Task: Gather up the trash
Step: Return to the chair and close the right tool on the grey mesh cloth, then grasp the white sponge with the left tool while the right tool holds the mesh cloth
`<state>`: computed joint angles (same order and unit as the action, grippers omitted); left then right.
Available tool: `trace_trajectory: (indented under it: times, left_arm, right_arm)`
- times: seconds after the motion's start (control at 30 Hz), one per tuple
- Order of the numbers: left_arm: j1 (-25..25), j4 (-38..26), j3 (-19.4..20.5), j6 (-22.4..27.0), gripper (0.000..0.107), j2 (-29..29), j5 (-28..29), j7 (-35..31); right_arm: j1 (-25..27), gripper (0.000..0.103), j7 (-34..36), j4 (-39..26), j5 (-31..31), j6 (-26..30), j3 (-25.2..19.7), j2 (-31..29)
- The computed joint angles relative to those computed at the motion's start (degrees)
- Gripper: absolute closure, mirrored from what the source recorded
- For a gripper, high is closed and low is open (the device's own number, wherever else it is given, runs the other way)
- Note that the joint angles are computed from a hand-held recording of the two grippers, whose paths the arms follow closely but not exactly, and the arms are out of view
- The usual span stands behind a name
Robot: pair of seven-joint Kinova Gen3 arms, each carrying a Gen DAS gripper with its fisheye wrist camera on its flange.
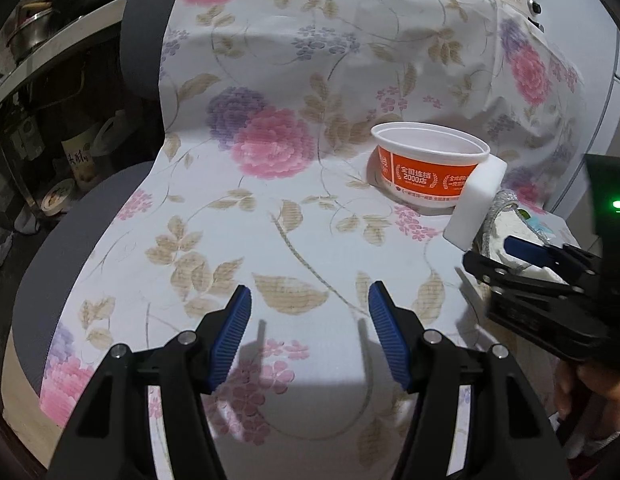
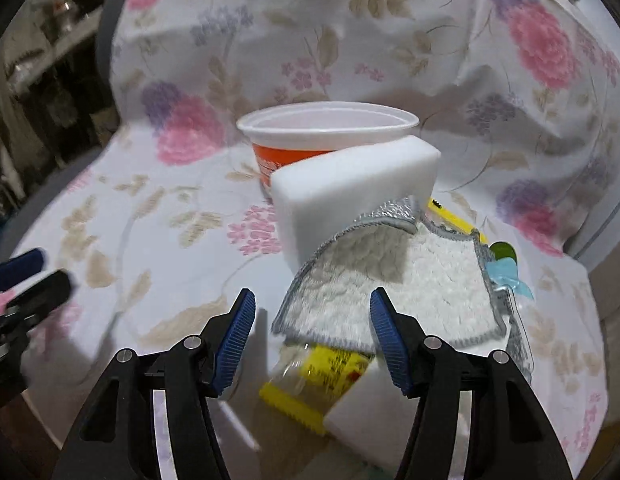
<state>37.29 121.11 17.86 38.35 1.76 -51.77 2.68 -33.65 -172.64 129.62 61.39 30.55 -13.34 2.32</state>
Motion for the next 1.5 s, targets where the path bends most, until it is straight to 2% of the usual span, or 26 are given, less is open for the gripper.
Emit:
trace_trajectory:
  times: [0.07,0.1,0.13,0.17,0.23,0.3,0.37,0.47,0.57,0.7,0.97,1.07,1.17,1.27,1.37,1.5]
  left_arm:
    - [-0.1,0.4,0.0,-0.6,0.048,-0.4,0.0,-0.1]
    - [-0.1,0.6,0.1,-1.0,0.048,-0.7,0.0,-0.4]
    - [-0.2,0.7,0.2,-1.3,0.048,-0.8,-0.1,-0.6]
    - [-0.3,0.7,0.4,-1.6,0.048,-0.9,-0.2,-0.8]
    - [-0.4,0.2,0.6,-2.4,0.043,-0.7,-0.2,-1.8]
    - [-0.3,-0.7,0.7,-3.3,0.039,-0.1,-0.4,-3.3]
    - [0.5,-2.0,0.7,-3.6,0.038,1.0,-1.3,-4.1]
    - [1.7,-4.2,-0.1,-5.9,0.038,2.8,-2.8,-5.6]
    - [2.7,-7.4,-1.7,-8.8,0.038,5.6,-2.7,-9.2]
    - [4.3,-11.4,-4.4,-10.3,0.038,9.1,-2.0,-12.0]
    - [6.1,-19.9,-7.6,-9.2,0.038,15.8,3.7,-23.1]
    - [5.2,-22.0,-7.9,-9.5,0.039,17.3,7.4,-28.3]
    - [4.9,-23.1,-7.9,-10.2,0.052,18.0,10.4,-33.5]
    - [6.3,-23.0,-8.8,-10.5,0.071,17.4,12.4,-36.5]
    - [10.9,-21.6,-12.3,-11.0,0.075,15.9,10.7,-34.5]
    - [16.8,-19.1,-15.8,-9.6,0.078,12.3,7.2,-27.0]
  right_arm:
    - [-2.7,0.075,0.4,-0.7,-0.8,1.9,2.2,0.7]
    - [-4.5,0.083,2.0,-0.5,-2.5,1.4,4.7,-0.4]
    - [-5.7,0.096,4.1,0.1,-4.3,0.5,6.8,-2.1]
    - [-6.2,0.099,5.5,1.0,-5.1,-0.1,7.8,-4.8]
    - [-4.5,0.1,6.3,2.9,-5.1,-1.1,6.8,-10.1]
    - [0.4,0.1,5.1,3.9,-4.2,-0.2,2.6,-15.4]
    - [3.4,0.1,5.4,4.1,-6.6,0.7,1.5,-20.7]
    - [5.6,0.1,11.3,4.6,-10.3,0.5,3.0,-28.7]
    - [6.3,0.1,18.2,5.6,-14.3,-0.8,6.5,-35.5]
    - [8.1,0.1,22.7,7.0,-17.6,-2.0,7.7,-38.0]
    - [8.0,0.1,30.8,10.6,-23.4,-8.9,14.4,-37.3]
    - [8.5,0.1,32.9,11.1,-25.1,-9.9,15.4,-37.4]
    - [9.3,0.1,35.1,11.4,-26.7,-10.5,15.8,-38.0]
    - [10.9,0.1,37.9,11.5,-29.2,-10.3,15.3,-39.3]
    - [12.9,0.1,40.1,11.4,-31.1,-9.7,14.4,-40.6]
    - [14.7,0.1,42.6,11.2,-33.9,-8.6,13.8,-42.5]
